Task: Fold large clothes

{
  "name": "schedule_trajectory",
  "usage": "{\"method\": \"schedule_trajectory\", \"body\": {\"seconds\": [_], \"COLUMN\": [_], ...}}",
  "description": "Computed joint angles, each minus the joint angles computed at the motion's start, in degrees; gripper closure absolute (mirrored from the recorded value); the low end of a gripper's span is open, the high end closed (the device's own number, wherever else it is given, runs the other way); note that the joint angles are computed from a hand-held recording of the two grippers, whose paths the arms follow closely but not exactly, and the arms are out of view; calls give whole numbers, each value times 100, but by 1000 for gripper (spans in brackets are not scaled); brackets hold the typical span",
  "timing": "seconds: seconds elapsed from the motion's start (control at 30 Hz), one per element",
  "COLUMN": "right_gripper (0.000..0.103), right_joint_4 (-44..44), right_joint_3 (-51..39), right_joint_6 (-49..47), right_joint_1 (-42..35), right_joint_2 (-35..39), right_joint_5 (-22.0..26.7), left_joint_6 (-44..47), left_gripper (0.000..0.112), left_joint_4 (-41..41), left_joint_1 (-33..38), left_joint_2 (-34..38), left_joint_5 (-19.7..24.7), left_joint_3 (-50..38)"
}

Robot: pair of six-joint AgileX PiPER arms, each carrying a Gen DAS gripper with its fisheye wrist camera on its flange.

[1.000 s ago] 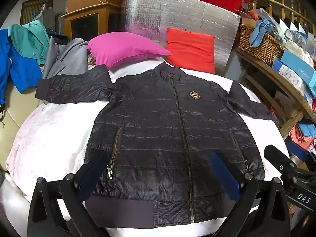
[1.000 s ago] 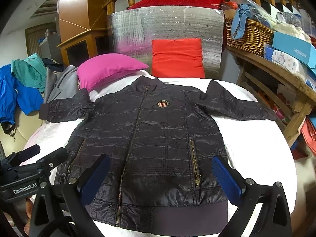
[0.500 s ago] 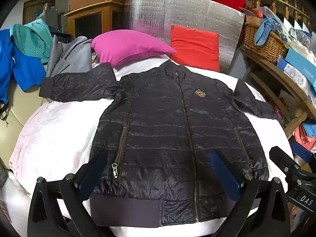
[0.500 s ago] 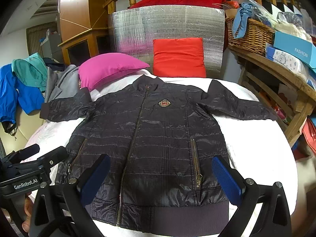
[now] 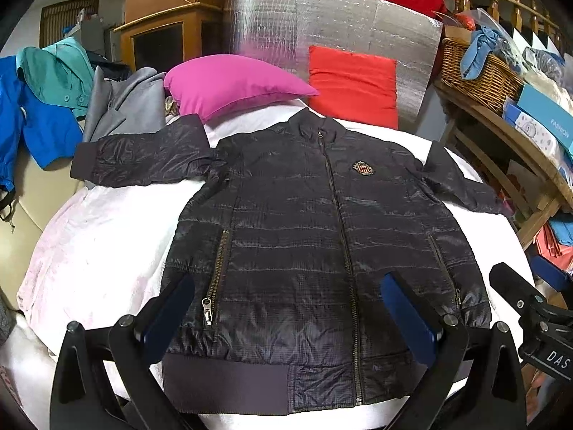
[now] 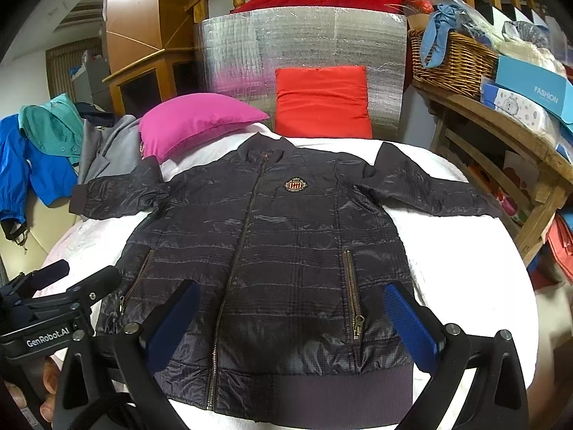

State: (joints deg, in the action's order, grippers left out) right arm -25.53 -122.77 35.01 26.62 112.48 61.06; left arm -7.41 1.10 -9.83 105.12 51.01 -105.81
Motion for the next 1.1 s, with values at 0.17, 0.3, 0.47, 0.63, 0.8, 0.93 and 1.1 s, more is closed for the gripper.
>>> {"method": "schedule_trajectory", "body": {"seconds": [0.17,0.3,0.47,0.63,0.8,0.93,1.1], "right_gripper": [0,0,0,0,0,0,0], "right_joint_4": [196,929,1617,1294,994,731,617], "right_joint_3": [239,700,1044,950,701,550,471], "right_joint_6": [-205,-775,-979,-786,-643,-512,-474], "right_joint_1": [-199,-721,-1719,-2143,-2225,-2189,-2149], "right_joint_2": [-48,-140,42,278,487,627,679], "right_joint_5": [-251,-611,-593,-474,-356,-297,-215], "left_joint_6": [113,180,101,83,56,54,79], "left_gripper": [9,9,9,9,9,9,9], "left_joint_4": [-147,-76,-7,72,132,176,196], "left_joint_1": [44,63,116,42,-41,-101,-128], "left_joint_2": [218,698,1526,1995,2212,2272,2257], "left_joint_5": [40,244,726,907,858,910,803], "left_joint_3": [-130,-471,-1177,-1648,-1887,-1996,-1930]}}
